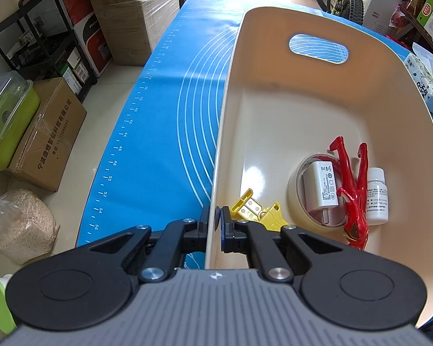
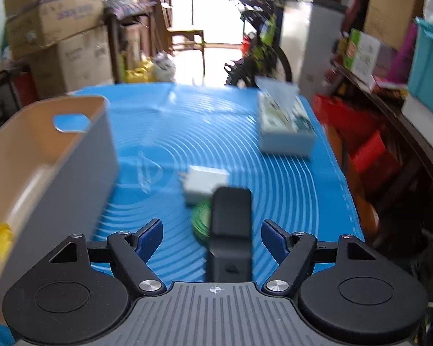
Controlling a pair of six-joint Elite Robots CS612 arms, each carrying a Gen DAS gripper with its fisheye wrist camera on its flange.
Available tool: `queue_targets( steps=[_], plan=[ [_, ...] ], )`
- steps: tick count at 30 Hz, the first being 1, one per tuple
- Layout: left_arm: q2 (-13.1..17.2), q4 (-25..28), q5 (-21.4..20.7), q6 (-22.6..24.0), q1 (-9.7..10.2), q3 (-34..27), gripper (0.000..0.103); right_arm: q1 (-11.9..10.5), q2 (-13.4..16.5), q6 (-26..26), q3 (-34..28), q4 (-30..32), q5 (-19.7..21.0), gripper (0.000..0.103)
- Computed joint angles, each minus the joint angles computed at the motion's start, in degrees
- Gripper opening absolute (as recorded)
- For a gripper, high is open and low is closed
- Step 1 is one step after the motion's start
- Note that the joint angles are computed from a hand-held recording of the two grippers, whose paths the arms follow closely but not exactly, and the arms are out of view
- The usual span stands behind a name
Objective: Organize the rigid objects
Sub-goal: 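Grasp the black handheld device with the right tool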
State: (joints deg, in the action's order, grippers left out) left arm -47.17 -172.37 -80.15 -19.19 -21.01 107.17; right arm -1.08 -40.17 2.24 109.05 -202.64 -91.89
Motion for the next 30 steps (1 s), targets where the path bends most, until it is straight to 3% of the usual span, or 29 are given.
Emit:
queue_targets(
  steps=[12,22,26,30],
  plan=[
    [0.1,-0.1,0.2,0.1,-0.04,0.1,0.008,-0.5,3.8,1.0,-1.8,0.8,-0.8,0.077],
    [0.1,0.2,0.7,0.2,-0.20,-0.1,0.008,-0.3,5.2,3.0,-2.8,-0.2,-0.1,0.073],
    [0.1,0.3,0.8,0.2,-0.22,-0.1,0.009,-0.4,5.2,2.6,-2.6,-1.0,-0.1,0.054],
    [0.1,0.2,0.7,0.2,-0.21,-0.1,0.008,-0.1,5.0,2.2,-2.6,-0.5,-1.0,0.054]
  ],
)
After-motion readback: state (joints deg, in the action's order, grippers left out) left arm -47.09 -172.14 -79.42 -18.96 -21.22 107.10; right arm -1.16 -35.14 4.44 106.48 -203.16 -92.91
